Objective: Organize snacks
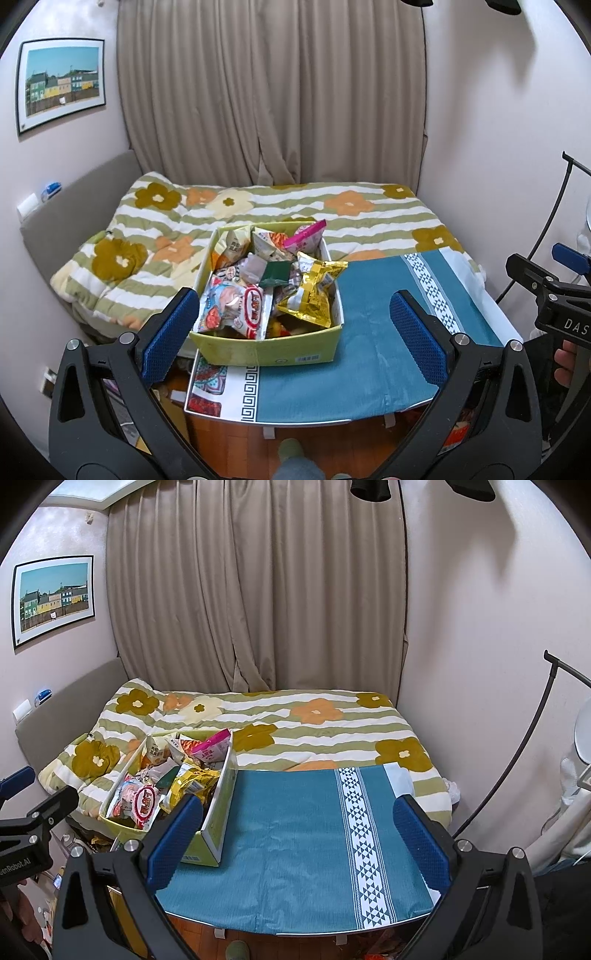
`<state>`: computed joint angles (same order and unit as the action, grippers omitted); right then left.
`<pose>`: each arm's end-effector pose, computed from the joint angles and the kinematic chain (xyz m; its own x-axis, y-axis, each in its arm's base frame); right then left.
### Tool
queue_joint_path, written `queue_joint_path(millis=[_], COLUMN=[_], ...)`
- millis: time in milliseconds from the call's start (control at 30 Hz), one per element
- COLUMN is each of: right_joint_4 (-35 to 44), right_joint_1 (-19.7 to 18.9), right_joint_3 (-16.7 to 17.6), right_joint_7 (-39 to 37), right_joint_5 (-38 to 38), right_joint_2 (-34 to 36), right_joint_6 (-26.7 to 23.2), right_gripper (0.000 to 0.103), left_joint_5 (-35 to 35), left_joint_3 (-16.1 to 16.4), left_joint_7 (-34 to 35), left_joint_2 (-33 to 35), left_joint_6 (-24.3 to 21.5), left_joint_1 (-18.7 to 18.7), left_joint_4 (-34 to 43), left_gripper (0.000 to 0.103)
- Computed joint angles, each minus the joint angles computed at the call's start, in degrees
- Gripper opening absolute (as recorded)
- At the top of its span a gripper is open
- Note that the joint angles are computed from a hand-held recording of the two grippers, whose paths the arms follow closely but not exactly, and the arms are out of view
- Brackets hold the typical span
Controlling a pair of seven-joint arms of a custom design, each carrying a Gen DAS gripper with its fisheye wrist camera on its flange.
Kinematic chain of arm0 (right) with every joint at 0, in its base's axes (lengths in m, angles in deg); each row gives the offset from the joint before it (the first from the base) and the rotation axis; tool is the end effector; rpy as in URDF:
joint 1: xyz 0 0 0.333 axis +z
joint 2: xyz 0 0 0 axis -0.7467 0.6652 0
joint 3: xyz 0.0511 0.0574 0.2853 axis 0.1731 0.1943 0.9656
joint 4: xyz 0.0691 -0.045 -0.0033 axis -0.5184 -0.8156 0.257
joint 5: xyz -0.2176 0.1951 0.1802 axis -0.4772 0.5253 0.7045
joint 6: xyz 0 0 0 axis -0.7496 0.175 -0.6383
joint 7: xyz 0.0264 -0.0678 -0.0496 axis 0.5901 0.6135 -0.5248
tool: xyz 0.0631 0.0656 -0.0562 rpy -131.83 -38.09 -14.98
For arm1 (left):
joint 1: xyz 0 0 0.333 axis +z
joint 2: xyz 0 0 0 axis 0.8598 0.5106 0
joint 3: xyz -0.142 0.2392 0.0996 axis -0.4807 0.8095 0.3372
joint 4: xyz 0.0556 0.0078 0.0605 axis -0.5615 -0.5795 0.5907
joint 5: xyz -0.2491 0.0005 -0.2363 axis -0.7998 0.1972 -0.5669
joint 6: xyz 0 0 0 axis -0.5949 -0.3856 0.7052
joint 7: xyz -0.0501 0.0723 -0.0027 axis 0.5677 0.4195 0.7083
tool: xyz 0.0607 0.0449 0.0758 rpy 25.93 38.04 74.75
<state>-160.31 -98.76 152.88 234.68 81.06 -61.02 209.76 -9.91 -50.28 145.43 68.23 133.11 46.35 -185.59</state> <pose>0.3961 0.3320 0.5732 -0.4025 -0.9151 0.0251 -0.4734 0.1846 -0.8613 0.4959 -0.2309 0.5880 -0.4090 -0.9124 -0.0148 -0.4748 0.2266 -0.8504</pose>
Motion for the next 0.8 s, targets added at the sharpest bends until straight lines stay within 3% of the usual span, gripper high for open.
queue_joint_path(millis=[533, 667, 800], right_joint_4=[-0.18, -0.18, 0.43], right_joint_1=[0.34, 0.32, -0.35], right_joint_3=[-0.24, -0.11, 0.57], right_joint_7=[0.48, 0.93, 1.12], right_joint_5=[-0.6, -0.65, -0.35], right_joint_2=[0.52, 0.45, 0.59], right_joint_6=[0.28, 0.54, 0.76], right_gripper=[0.103, 0.103, 0.103], left_joint_5=[1.48, 13.57, 16.28], left_joint_3=[-0.03, -1.01, -0.38], left_joint_7=[-2.09, -13.11, -15.18], left_joint_2=[-0.43, -1.42, -1.68], left_joint_6=[1.71, 3.18, 3.73], left_joint_1=[0.48, 2.89, 2.88], left_joint_4=[-0.71, -1.81, -2.23], left_gripper=[0.102, 0.102, 0.102])
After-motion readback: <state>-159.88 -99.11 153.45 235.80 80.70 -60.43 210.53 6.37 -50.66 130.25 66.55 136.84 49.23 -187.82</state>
